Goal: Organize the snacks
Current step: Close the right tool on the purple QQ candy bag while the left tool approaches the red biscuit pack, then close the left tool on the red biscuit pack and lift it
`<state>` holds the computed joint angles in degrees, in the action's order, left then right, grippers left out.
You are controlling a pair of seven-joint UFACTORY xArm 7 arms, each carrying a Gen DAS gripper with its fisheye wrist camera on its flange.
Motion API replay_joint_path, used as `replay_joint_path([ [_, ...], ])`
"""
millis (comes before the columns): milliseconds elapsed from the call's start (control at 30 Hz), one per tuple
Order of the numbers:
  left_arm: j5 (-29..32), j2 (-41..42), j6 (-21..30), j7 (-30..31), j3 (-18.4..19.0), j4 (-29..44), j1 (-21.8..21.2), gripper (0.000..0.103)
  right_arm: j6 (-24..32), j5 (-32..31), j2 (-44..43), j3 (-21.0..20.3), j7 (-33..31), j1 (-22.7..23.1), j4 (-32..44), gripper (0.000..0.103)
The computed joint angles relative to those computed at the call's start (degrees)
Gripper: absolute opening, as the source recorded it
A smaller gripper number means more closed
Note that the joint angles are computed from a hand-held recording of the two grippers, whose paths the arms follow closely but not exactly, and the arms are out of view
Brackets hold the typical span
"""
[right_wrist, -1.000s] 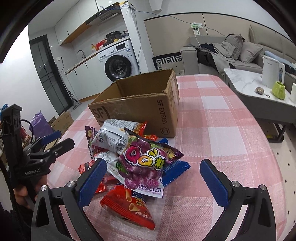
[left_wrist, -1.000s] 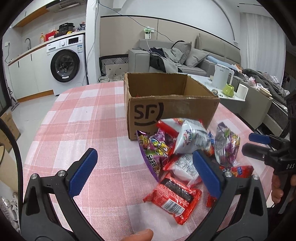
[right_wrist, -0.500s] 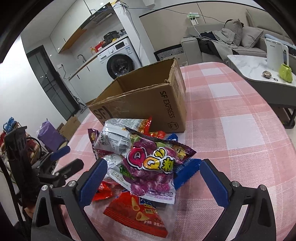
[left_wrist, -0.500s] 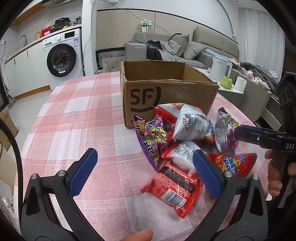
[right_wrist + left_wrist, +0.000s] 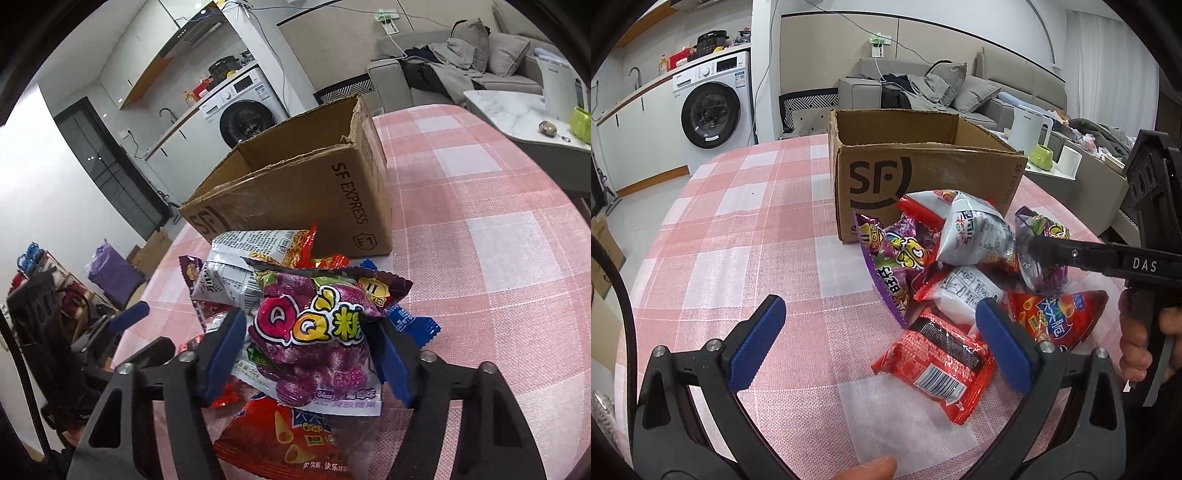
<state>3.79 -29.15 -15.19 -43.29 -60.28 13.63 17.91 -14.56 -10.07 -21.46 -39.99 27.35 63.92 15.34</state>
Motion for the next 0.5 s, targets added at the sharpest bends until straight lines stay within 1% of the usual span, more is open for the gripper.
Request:
replay_joint_path([
  [67, 0.0, 0.7, -0.5, 0.1, 0.2, -0.2, 0.0, 0.102, -1.2, -0.9, -1.0, -4.6, 0.0, 3.6, -0.5, 0.061],
  [167, -0.1, 0.9, -0.5, 0.6, -0.1, -0.1, 0.1, 0.102, -2.8, -1.6, -1.7, -6.6, 0.2, 4.9, -1.3, 0.059],
  [233, 0.0, 1.6, -0.9, 1.2, 0.4, -0.1, -0.4, 0.102, -3.6, -2.2, -2.3, -5.6, 0.6, 3.6, -2.0, 0.059],
  [333, 0.1, 3.0, -1.0, 2.8, 0.8, 0.2, -1.2, 0.103, -4.5, -3.0, -2.0, -0.8, 1.5, -1.1, -2.7, 0.059],
  [433, 0.0, 5.2, -1.0, 4.9, 1.1, 0.4, -2.3, 0.102, -5.1, -4.2, -2.1, 2.8, 2.5, -4.8, -3.4, 0.059],
  [467, -0.3, 5.6, -0.8, 5.5, 0.8, 0.5, -2.6, 0.103, -5.0, -4.8, -2.3, 3.5, 2.8, -5.7, -3.6, 0.059],
  [500, -0.4, 5.9, -0.3, 6.3, 0.2, 0.7, -2.3, 0.103, -4.9, -5.0, -2.4, 5.4, 3.1, -7.3, -3.8, 0.059],
])
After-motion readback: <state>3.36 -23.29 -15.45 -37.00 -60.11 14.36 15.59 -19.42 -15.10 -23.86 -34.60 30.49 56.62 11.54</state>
